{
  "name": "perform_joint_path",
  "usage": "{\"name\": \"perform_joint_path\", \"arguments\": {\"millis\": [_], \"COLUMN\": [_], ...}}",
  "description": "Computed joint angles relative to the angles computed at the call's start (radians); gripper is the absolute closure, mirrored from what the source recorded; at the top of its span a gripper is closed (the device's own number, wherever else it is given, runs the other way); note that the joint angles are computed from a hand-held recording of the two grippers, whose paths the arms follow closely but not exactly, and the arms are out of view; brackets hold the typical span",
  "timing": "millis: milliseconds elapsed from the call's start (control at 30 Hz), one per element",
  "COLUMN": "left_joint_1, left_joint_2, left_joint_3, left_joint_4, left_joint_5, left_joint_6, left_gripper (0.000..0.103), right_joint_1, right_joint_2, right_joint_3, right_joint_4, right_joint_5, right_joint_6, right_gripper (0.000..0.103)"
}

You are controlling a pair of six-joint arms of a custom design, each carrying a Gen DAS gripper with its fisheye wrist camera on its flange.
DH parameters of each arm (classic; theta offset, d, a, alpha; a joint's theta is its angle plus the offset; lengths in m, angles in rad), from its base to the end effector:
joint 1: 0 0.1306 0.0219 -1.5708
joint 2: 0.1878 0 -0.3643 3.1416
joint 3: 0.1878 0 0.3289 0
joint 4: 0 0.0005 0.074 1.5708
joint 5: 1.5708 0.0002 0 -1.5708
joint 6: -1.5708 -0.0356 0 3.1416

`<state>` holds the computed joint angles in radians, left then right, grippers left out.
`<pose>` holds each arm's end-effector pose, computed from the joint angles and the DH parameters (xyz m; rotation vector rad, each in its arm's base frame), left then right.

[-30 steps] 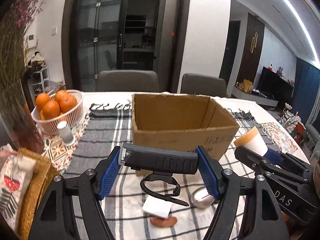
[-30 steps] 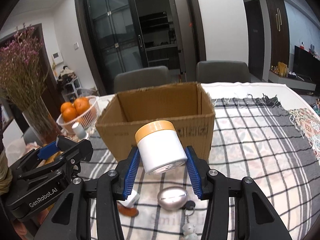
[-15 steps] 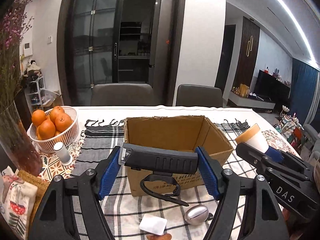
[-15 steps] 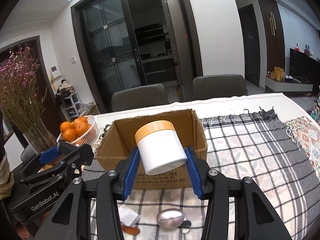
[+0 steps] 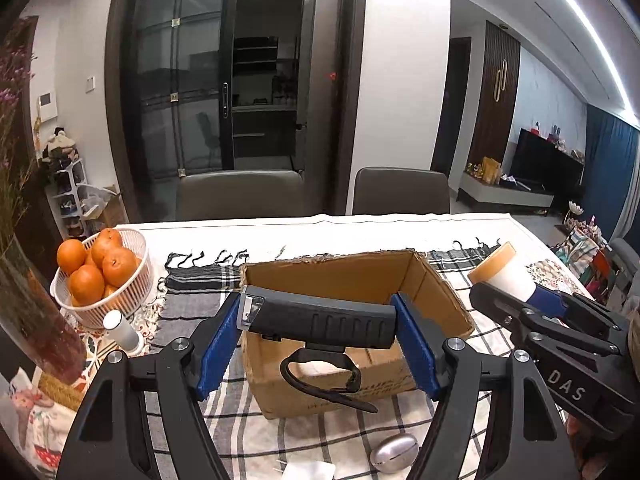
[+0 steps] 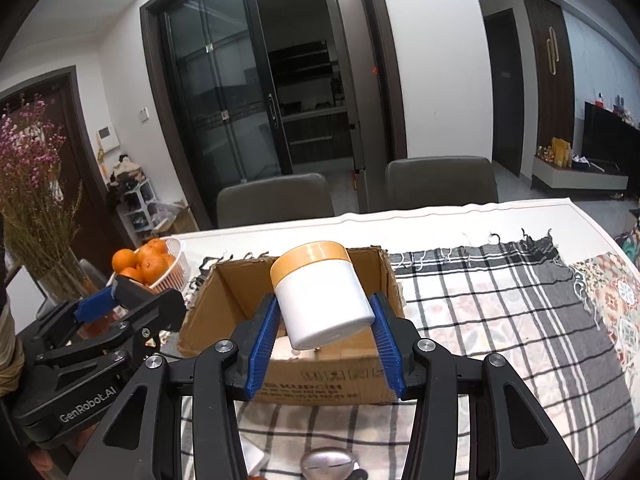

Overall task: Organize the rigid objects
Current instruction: 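Lift and carry the black device with the left tool while the right tool carries the jar into the box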

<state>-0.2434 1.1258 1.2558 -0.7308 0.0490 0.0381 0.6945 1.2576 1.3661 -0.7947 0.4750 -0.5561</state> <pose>0.3349 -0.0855 0.4635 0.2512 2.1642 -0.2139 0.3065 0.2335 0.4606 0.0977 2.1724 0.1749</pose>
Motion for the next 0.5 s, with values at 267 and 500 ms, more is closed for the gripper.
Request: {"name": "perform_joint_path", "arguments": {"millis": [267, 500], "left_joint_1": [0.002, 0.016], "left_joint_2": [0.12, 0.212], "left_joint_3": [0.126, 0.207], "left_joint_4": [-0.105, -0.176], "left_joint_5": [0.007, 0.03], "left_joint_6": [-0.018, -0.003], "left_gripper": [0.03, 0.03], "right_joint_1": [-0.099, -0.171], "right_joint_2": [0.087, 0.171], "right_joint_3": [0.109, 0.185], "right_joint_4": [-0.106, -0.177], "right_joint_5": [-0.137, -0.282], "right_joint_6": [0.028, 0.052], "right_gripper": [0.056, 0.056]}}
